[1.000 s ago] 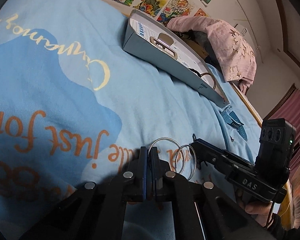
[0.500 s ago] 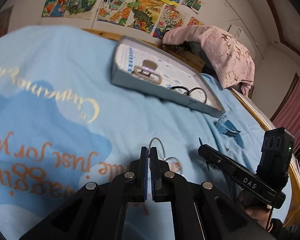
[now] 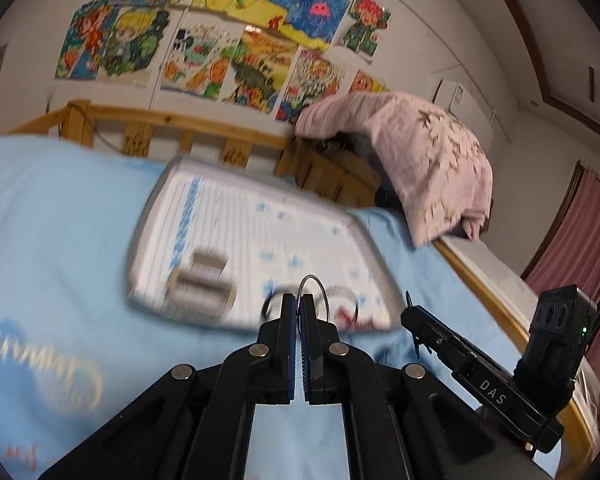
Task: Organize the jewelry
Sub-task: 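Lower the ring into the tray with the left tool while the right tool drops the clip there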
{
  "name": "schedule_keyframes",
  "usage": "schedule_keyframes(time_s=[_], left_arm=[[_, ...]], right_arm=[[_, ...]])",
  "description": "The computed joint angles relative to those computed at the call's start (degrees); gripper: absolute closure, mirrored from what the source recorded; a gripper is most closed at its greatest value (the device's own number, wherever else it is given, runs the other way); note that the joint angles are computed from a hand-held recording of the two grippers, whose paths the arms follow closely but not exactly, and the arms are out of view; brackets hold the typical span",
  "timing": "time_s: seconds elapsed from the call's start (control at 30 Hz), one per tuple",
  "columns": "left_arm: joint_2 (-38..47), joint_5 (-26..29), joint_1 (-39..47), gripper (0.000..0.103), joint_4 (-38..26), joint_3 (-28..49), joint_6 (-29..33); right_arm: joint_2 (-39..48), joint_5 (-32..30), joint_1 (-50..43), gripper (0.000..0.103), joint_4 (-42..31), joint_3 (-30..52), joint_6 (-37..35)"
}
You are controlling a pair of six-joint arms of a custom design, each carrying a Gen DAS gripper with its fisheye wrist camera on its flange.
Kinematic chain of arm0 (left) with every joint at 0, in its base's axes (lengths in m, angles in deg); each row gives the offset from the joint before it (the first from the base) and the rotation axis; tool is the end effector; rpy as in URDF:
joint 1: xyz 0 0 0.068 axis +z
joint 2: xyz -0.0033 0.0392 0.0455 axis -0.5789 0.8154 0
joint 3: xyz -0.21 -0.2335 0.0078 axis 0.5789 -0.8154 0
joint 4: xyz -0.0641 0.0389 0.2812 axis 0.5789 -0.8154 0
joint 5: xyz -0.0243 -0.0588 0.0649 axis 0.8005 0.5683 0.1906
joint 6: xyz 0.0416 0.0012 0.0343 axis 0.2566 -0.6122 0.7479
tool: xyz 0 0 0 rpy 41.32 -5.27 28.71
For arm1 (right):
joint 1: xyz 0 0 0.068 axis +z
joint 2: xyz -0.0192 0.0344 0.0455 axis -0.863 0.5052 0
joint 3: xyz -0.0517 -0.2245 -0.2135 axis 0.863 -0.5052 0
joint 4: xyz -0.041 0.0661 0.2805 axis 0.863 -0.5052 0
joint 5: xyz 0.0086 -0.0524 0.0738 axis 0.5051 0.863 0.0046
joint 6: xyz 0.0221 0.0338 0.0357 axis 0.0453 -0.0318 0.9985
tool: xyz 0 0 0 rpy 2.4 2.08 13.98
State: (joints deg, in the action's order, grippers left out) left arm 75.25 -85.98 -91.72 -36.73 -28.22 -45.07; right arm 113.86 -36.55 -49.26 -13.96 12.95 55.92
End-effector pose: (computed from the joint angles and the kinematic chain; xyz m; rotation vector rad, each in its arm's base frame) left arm 0.1910 -0.2411 0.3127 -0.3550 2.0107 -0.2973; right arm 0.2685 0.0692 0.2690 -0.3844 1.9782 0.8109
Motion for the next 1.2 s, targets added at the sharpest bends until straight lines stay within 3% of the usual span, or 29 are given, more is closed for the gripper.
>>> schedule_keyframes(time_s=[0.23,0.57,0.83,0.93,1.0,1.03,1.07,1.13,1.2], left_arm=[[9.18,5.71,9.68,0.101,9.76,3.93,6.76],[17.0,12.53,13.81,0.1,13.9,2.56,5.99],[16.73,11.03,13.08,0.097,11.22,2.73,4.84],[15.45,8.63,11.59,0.078,9.92,2.32,2.71],[14.16,6.71,10.26,0.054,9.5,1.83,1.42],[13.44,5.16,9.4,0.047,8.63,1.89,0.66],[12.76,3.48,8.58,0.043,7.76,1.94,-0.16],[11.27,1.4,7.07,0.043,5.74,2.34,-1.42],[9.87,-0.63,5.38,0.036,2.37,3.33,-2.88]], right_arm=[[15.35,0.63,-2.11,0.091,1.07,12.52,-0.22],[23.57,5.32,1.24,0.091,6.35,11.25,0.27],[23.95,6.57,1.4,0.09,7.09,10.61,0.33],[22.51,6.19,0.38,0.09,7.71,9.26,0.89],[21.2,4.98,-0.95,0.09,7.44,8.53,1.8],[20.45,4.52,-1.48,0.087,7.08,8.29,2.19],[19.45,4.26,-1.99,0.084,6.65,7.92,2.28],[17.32,4.11,-2.86,0.07,5.82,7.21,2.21],[14.97,3.89,-3.54,0.067,3.78,7.1,1.93]])
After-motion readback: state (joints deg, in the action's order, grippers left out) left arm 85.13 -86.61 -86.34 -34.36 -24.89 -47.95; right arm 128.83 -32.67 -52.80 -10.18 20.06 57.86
